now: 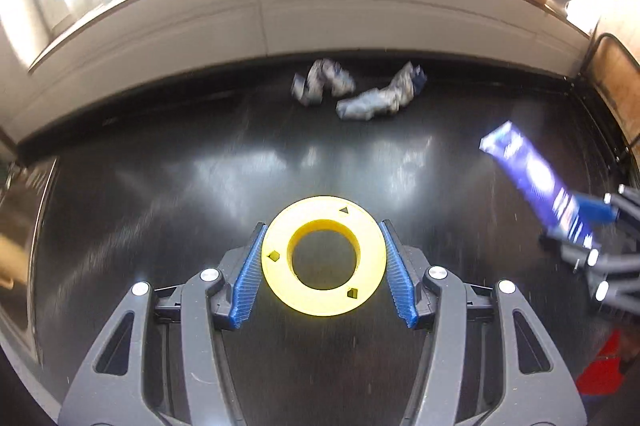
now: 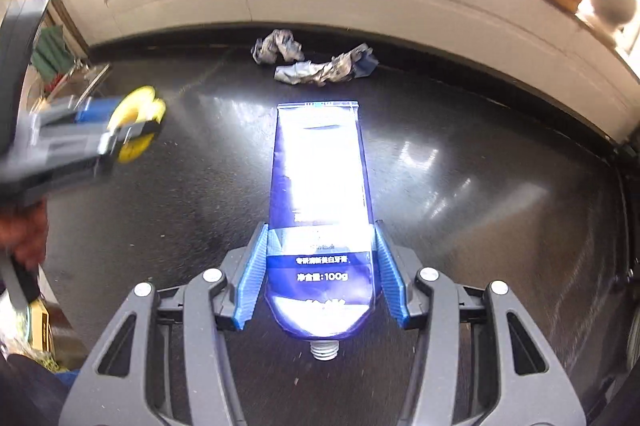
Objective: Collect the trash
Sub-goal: 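Lift the tape ring and toothpaste tube and turn toward the bin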
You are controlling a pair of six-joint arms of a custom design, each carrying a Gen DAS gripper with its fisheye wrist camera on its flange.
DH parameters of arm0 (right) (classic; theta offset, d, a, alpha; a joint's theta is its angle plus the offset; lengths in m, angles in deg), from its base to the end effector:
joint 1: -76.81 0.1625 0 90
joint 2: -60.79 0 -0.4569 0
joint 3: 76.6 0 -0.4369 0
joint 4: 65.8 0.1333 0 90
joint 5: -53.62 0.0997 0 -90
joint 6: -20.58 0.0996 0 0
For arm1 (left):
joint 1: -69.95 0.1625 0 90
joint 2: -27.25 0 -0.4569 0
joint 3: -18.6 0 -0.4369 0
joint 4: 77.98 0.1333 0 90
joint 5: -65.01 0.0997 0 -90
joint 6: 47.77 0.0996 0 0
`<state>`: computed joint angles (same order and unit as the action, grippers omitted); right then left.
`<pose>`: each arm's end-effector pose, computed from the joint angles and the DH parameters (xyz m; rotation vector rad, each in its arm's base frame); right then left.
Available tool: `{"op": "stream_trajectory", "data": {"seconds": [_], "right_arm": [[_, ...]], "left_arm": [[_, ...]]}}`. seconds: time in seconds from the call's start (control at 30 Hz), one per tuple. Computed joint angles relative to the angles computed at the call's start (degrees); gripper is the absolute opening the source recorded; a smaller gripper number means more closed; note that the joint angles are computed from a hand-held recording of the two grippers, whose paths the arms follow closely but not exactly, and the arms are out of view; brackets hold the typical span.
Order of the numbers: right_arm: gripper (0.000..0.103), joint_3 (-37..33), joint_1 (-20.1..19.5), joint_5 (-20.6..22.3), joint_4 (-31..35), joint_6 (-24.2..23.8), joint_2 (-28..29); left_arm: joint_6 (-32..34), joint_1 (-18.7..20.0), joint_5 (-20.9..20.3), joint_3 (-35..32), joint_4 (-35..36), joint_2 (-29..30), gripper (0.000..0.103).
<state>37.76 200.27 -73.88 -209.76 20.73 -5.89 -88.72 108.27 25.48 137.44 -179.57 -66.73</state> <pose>0.3819 -0.4461 0.1914 0.6772 -2.4273 0.3796 -0.2206 -0.4421 0.3500 0.3417 2.2854 -0.6010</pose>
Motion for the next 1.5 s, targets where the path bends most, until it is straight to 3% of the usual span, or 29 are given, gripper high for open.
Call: {"op": "stream_trajectory", "data": {"seconds": [0.23, 0.47, 1.0, 1.3, 1.5], "right_arm": [[0.051, 2.3, 3.2, -1.2, 0.6, 3.7, -3.1], [0.051, 3.5, 5.3, -1.6, 1.2, 5.3, -4.4], [0.051, 1.5, 7.1, 0.9, -0.1, 0.7, -1.9], [0.051, -3.3, 9.7, 7.4, 0.3, -3.8, 4.3], [0.051, -7.6, 12.4, 14.3, 2.6, -7.3, 10.2]], "left_arm": [[-11.5, -5.7, -4.0, 4.4, 11.1, -6.5, 0.054], [-12.7, -8.2, -4.3, 5.8, 11.9, -8.0, 0.054], [-22.4, -11.6, -2.4, 4.3, 22.1, -12.3, 0.054], [-38.7, -15.3, -0.7, 0.7, 40.4, -17.0, 0.054], [-58.5, -20.7, -3.7, -2.1, 60.7, -21.8, 0.054]]}}
